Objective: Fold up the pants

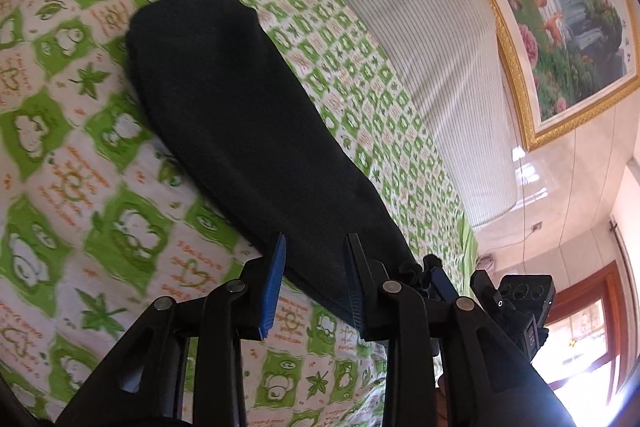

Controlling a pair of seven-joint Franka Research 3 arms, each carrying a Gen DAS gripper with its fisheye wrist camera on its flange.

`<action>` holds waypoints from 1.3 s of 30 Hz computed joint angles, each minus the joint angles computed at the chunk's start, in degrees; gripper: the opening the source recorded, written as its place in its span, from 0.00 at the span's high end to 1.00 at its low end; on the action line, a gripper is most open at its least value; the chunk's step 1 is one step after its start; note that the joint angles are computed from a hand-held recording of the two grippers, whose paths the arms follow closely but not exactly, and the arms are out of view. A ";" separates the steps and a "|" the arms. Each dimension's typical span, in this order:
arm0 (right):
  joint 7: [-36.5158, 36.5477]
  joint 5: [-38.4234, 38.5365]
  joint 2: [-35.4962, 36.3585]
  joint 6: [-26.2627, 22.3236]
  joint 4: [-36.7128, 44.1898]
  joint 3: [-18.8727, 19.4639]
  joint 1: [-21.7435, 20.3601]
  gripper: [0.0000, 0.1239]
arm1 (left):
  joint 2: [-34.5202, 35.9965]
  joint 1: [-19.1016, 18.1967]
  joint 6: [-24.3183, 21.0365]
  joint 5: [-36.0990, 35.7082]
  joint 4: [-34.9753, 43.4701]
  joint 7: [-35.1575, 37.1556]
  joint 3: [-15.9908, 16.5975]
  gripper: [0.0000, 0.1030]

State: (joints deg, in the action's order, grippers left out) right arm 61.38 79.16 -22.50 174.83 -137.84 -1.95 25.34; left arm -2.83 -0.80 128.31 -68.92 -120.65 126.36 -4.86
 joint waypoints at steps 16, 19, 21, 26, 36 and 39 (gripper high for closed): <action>10.05 -17.54 10.93 -11.61 10.99 1.33 -5.11 0.46 | 1.26 2.79 6.18 -1.23 0.22 -5.79 1.24 0.57; 11.63 -21.57 14.11 -13.97 14.90 2.02 -6.51 0.46 | 1.95 3.16 7.80 0.00 0.91 -6.42 0.95 0.57; 12.53 -23.84 16.47 -15.67 17.89 2.40 -7.40 0.46 | 2.79 3.27 8.68 0.65 1.82 -6.50 0.71 0.57; 14.25 -29.13 21.82 -19.45 24.75 3.48 -9.66 0.46 | 5.12 3.21 10.67 3.00 3.98 -6.56 -0.45 0.57; 17.69 -40.22 34.79 -28.50 41.27 5.27 -13.44 0.46 | 9.18 5.21 10.43 2.52 6.23 -6.04 -2.14 0.55; 16.90 -42.34 40.18 -33.12 48.61 6.15 -14.50 0.46 | 10.22 5.99 9.03 2.05 7.46 -5.96 -2.39 0.55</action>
